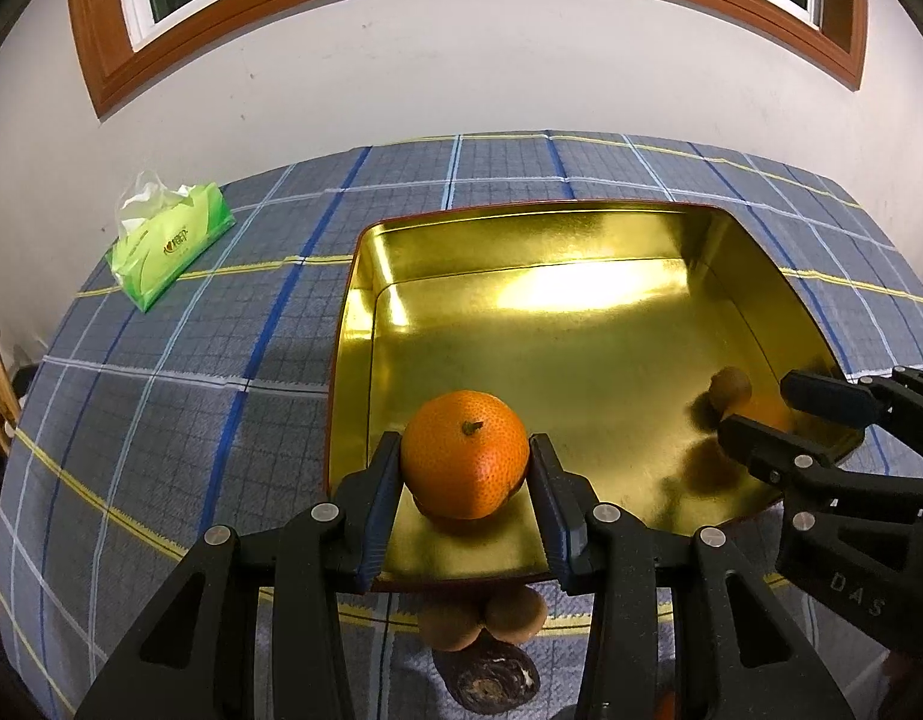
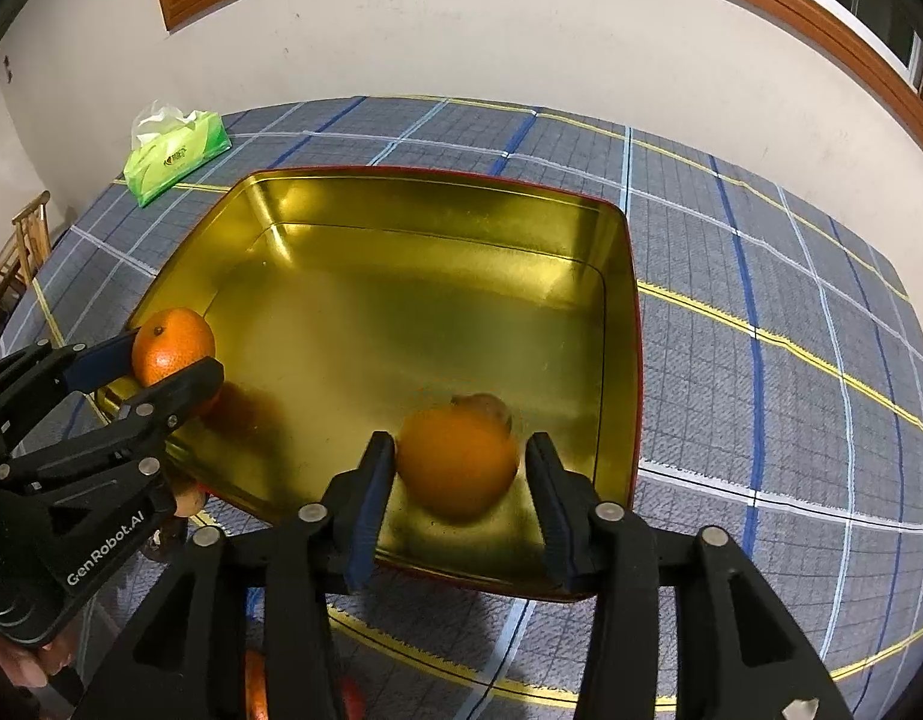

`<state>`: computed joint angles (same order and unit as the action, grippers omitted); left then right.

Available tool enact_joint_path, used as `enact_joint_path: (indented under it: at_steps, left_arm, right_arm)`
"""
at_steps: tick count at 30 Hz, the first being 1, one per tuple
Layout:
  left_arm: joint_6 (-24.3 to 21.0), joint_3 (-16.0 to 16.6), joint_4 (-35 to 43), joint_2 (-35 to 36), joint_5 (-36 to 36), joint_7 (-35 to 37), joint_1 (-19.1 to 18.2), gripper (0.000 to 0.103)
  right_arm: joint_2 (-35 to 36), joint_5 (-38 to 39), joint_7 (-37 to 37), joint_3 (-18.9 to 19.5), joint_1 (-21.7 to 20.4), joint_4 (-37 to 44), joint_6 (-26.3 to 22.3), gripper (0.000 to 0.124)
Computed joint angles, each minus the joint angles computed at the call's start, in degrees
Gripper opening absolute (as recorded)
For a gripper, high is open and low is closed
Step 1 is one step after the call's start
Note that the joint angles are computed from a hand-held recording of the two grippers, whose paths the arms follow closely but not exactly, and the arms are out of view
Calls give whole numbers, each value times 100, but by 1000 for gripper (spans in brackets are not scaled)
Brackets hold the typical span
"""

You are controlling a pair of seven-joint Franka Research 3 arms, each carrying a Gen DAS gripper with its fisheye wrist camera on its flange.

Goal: Organize fruits
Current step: 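Open the right tool to drop the orange in the tin while the left tool releases the tangerine, then withdraw both open tools from the tin toward the remaining fruits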

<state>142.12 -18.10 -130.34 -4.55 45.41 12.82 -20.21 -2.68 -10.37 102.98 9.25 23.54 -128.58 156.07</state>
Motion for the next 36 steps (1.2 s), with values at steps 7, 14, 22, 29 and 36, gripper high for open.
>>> enact_joint_path:
  at_steps: [7, 14, 22, 29, 36]
  left_arm:
    - [23, -13, 1, -6, -53, 50, -30, 45]
    - [-42, -85, -22, -122, -34, 19, -82, 50]
    - [-134, -218, -265, -508, -103, -181, -167, 50]
    - [-167, -428, -768, -1093, -395, -426, -303, 50]
    - [-363, -726, -1419, -1689, -898, -668, -675, 50]
  right_arm:
    - [-88, -79, 57, 23, -2, -51, 25, 47]
    - [-329, -31, 58, 79, -41, -235, 71, 48]
    - [-787, 17, 79, 216, -111, -599, 110, 48]
    - [-1485, 403, -18, 354, -99, -1243, 136, 48]
    - [-2424, 922, -167, 461, 26, -2179, 2, 48]
